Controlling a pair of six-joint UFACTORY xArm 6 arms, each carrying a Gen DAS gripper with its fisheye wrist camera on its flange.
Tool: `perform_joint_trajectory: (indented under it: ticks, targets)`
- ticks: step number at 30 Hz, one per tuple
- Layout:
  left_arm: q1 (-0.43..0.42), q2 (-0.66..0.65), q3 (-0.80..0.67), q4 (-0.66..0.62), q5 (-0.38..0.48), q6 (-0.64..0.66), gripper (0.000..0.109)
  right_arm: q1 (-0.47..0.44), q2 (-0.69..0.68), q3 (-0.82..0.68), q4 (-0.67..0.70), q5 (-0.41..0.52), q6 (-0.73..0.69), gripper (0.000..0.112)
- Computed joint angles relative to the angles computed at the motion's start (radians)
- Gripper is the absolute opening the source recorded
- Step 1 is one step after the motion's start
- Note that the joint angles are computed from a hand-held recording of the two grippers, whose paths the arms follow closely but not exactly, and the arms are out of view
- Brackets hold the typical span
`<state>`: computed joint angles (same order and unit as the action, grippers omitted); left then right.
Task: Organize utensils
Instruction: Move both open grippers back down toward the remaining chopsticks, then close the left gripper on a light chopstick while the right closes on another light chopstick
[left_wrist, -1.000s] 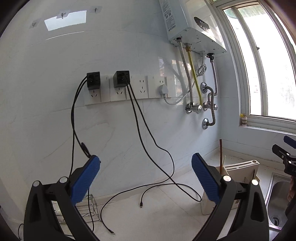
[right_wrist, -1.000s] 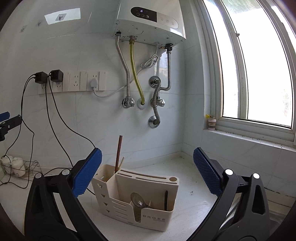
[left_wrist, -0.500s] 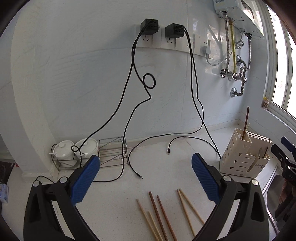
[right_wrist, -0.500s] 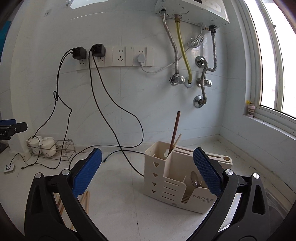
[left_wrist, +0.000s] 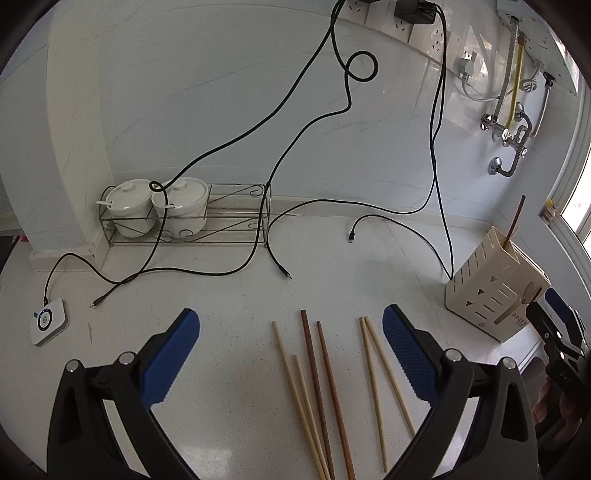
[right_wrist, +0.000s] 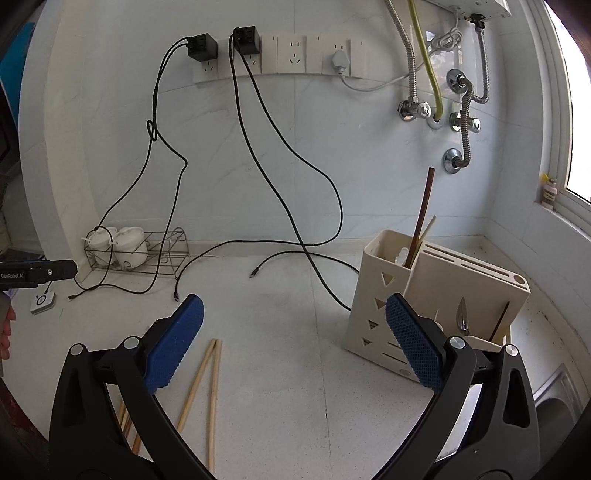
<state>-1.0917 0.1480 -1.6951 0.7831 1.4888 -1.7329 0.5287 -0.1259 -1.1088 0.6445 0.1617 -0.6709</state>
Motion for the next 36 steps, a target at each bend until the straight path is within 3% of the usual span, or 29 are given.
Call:
perform_joint_trajectory:
  ticks: [5,9,13,16,17,18,19,26,36]
  targets:
    - [0.026,-0.018,0.043,-0.087,-0.044,-0.013,0.098,-0.015,0.027,-0.038,-0.087,0.112,0.079,0.093]
    - [0.049,-0.049,0.106,-0.154,-0.09,-0.054,0.098,-0.028,0.07,-0.085,-0.254,0.199,0.225,0.07]
    - [0.105,-0.093,0.213,-0.283,-0.211,-0.083,0.091,-0.045,0.15,-0.197,-0.288,0.391,0.285,0.06]
    - [0.142,-0.105,0.276,-0.372,-0.292,-0.093,0.085,-0.041,0.216,-0.287,-0.323,0.538,0.31,0.046]
    - [0.15,-0.107,0.294,-0.39,-0.319,-0.095,0.085,-0.038,0.238,-0.315,-0.332,0.583,0.315,0.035]
    - [0.157,-0.107,0.308,-0.405,-0.342,-0.092,0.084,-0.034,0.254,-0.334,-0.339,0.611,0.319,0.018]
    - [0.161,-0.102,0.311,-0.418,-0.347,-0.089,0.083,-0.028,0.262,-0.339,-0.355,0.622,0.328,0.014]
    - [0.189,-0.05,0.286,-0.508,-0.337,-0.002,0.079,-0.001,0.372,-0.469,-0.366,0.831,0.335,0.014]
    - [0.209,0.044,0.185,-0.583,-0.231,0.095,0.079,0.032,0.389,-0.484,-0.365,0.888,0.314,0.014]
